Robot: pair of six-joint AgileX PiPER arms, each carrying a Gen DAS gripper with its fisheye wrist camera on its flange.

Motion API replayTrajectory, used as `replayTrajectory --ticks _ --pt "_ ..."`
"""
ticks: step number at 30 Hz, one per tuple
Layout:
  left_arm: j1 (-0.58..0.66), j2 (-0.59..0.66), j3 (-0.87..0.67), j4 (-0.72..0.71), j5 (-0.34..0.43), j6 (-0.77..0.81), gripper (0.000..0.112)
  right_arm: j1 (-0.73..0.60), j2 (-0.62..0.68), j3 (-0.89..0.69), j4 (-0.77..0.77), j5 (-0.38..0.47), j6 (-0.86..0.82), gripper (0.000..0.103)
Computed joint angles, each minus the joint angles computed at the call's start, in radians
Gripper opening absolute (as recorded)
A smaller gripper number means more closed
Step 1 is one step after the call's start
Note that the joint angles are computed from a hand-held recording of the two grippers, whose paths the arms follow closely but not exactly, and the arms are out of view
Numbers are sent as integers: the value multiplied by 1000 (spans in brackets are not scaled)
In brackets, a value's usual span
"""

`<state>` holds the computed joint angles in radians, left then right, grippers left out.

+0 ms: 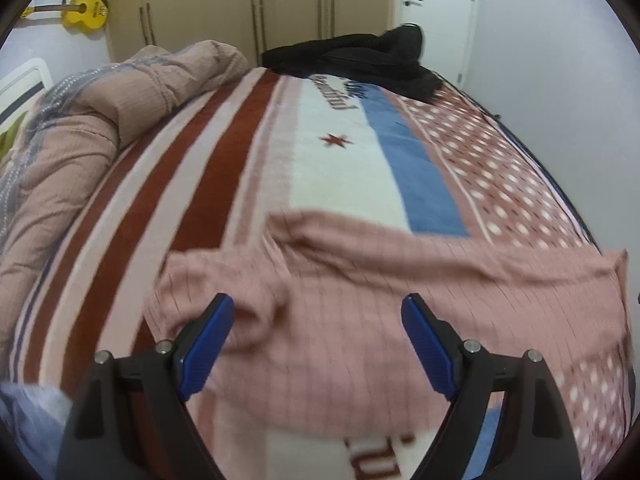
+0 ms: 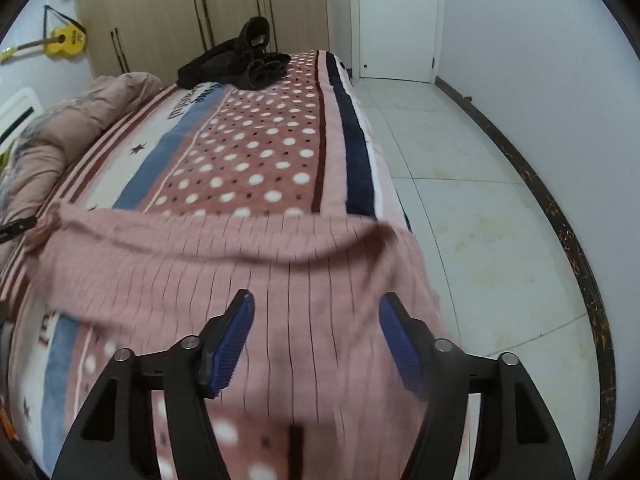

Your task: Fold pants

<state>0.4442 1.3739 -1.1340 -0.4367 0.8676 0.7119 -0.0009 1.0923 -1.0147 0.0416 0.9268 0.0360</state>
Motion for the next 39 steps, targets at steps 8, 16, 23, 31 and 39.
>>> replayTrajectory --ticks 8,16,23,31,39 --pt "5 -102 178 -28 -24 83 83 -189 -166 238 139 54 -259 73" --pt "-3 -115 216 -16 -53 101 83 -205 -216 331 5 -41 -135 16" --pt "-25 -92 200 -5 -80 66 83 -213 -210 251 -143 -67 -52 2" --pt "-76 -1 135 67 -150 -28 83 -314 85 -59 -255 -87 -9 1" --pt "-76 105 54 42 -172 -42 83 -310 415 -333 -324 -49 120 47"
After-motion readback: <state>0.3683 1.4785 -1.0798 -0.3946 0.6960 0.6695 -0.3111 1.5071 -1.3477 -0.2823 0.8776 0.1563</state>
